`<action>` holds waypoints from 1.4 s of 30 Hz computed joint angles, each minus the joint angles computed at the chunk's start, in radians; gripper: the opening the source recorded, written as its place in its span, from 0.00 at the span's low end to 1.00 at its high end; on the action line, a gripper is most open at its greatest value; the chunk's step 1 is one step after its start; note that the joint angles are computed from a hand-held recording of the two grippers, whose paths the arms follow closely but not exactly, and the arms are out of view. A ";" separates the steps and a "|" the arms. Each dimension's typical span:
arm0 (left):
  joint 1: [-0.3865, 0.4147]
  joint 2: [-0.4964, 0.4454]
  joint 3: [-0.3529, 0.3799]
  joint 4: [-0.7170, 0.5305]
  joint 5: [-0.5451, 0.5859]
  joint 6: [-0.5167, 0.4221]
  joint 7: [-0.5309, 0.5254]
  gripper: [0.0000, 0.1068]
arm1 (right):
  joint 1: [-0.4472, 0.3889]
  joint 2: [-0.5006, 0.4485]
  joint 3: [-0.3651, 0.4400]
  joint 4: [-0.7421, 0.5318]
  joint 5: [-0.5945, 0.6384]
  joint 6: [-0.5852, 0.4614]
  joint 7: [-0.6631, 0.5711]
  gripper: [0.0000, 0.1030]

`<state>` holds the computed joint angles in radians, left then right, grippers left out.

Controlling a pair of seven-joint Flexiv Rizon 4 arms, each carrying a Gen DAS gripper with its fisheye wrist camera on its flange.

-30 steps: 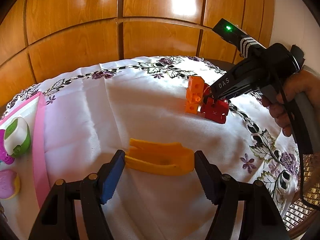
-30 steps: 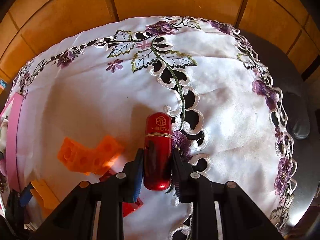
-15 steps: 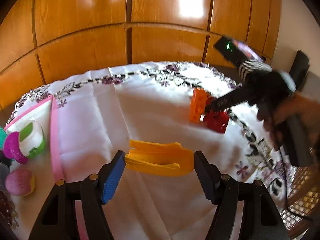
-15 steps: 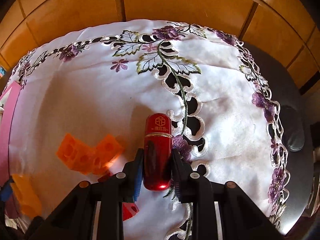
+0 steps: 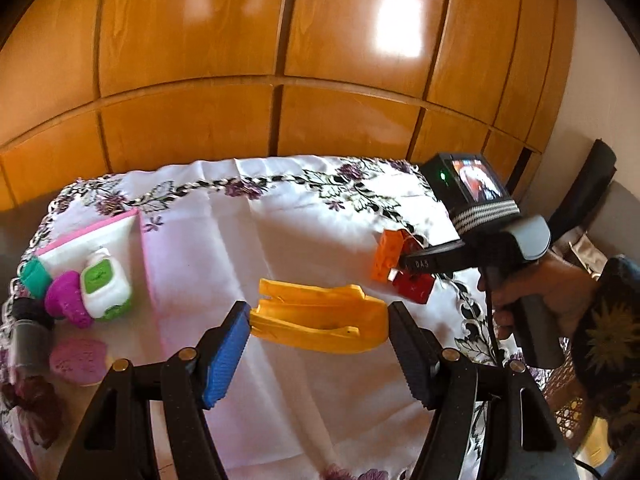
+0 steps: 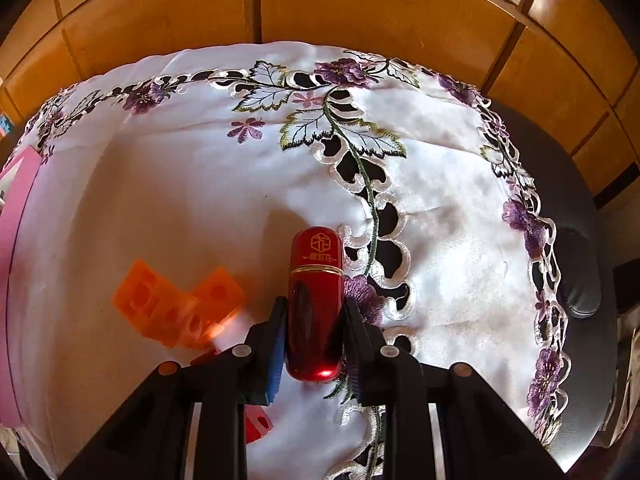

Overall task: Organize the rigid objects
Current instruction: 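Lift the yellow U-shaped piece with the left tool and carry it over the tray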

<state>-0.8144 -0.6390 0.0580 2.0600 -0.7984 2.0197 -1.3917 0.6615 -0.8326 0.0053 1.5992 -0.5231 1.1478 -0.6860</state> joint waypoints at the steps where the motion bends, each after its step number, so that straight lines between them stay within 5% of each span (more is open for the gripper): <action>1: -0.007 0.006 0.005 0.007 -0.007 0.003 0.000 0.65 | 0.000 0.000 0.000 0.001 -0.002 0.001 -0.003 0.24; 16: 0.074 0.136 -0.062 0.184 -0.045 0.078 -0.049 0.65 | 0.004 -0.001 -0.007 0.001 -0.012 0.000 -0.008 0.24; 24: 0.304 0.251 -0.145 0.397 0.230 0.102 -0.346 0.65 | 0.007 0.001 -0.009 0.001 -0.016 -0.006 -0.011 0.24; 28: 0.289 0.286 -0.104 0.477 0.228 0.119 -0.405 0.65 | 0.006 0.000 -0.008 -0.002 -0.019 -0.009 -0.014 0.24; 36: 0.405 0.266 -0.127 0.530 0.383 0.100 -0.563 0.65 | 0.006 -0.001 -0.008 -0.003 -0.022 -0.011 -0.017 0.24; 42: 0.390 0.253 -0.110 0.494 0.423 0.043 -0.549 0.64 | 0.006 -0.001 -0.008 -0.003 -0.023 -0.011 -0.017 0.24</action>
<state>-0.4244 -0.3859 -0.0522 2.5537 -0.3754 2.0625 -1.9407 0.6676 -0.8337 -0.0029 1.5959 -0.5458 1.1365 -0.7035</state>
